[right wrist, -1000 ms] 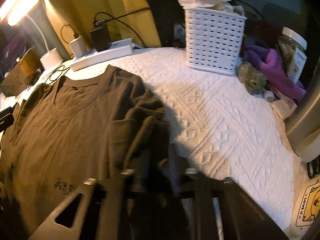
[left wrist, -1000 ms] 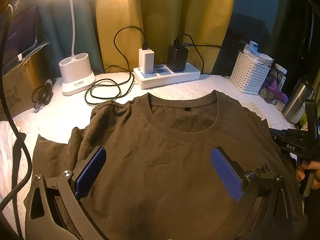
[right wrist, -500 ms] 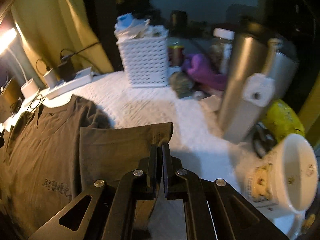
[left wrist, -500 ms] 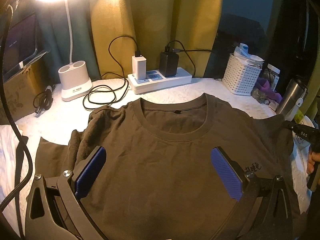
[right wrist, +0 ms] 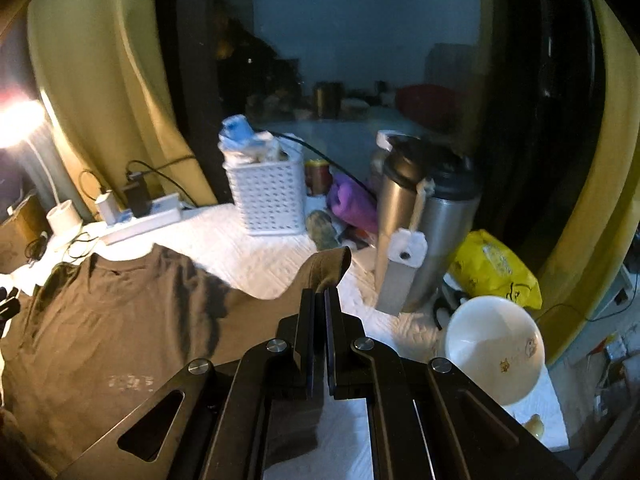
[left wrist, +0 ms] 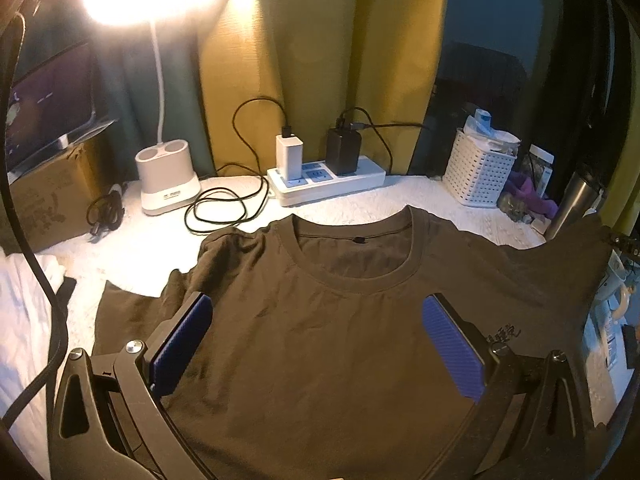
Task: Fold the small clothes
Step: 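Grasp the side edge of the olive t-shirt with the right tool, then fold the gripped side edge inward over the shirt body with the right tool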
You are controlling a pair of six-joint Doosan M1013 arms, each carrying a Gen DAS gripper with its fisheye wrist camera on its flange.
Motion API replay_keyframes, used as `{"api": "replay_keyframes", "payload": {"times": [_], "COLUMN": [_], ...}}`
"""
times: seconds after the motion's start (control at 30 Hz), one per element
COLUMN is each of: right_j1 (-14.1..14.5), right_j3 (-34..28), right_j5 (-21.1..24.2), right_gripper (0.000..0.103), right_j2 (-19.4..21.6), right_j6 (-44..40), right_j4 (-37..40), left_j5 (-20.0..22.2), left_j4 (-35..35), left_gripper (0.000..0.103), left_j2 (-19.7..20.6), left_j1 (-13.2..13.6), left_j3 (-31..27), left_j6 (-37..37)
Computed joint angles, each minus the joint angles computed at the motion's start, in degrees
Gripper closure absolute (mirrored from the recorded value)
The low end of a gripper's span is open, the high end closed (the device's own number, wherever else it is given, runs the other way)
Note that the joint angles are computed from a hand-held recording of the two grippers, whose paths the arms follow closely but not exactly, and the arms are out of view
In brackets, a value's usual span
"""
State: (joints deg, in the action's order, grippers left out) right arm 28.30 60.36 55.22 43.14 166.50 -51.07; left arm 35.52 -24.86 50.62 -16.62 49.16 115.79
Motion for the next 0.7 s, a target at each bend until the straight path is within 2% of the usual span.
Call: {"api": "replay_keyframes", "payload": {"times": [0.3, 0.47, 0.7], "right_j1": [2.0, 2.7, 3.2], "right_j3": [-7.8, -15.5, -29.2], "right_j5": [-0.6, 0.3, 5.0], "right_gripper": [0.099, 0.099, 0.099], "right_j2": [3.8, 8.2, 16.0], "right_j6": [-6.9, -12.9, -21.6], "right_j4": [1.8, 5.9, 13.1], "left_j5": [-2.1, -2.3, -2.6], "left_j4": [-4.8, -7.5, -10.3], "left_gripper": [0.0, 0.0, 0.0], "left_j2": [-1.6, -1.9, -1.9], "left_j1": [2.1, 3.5, 5.3], "left_j3": [3.3, 4.2, 4.8], "left_j6": [3.6, 5.6, 7.4]}}
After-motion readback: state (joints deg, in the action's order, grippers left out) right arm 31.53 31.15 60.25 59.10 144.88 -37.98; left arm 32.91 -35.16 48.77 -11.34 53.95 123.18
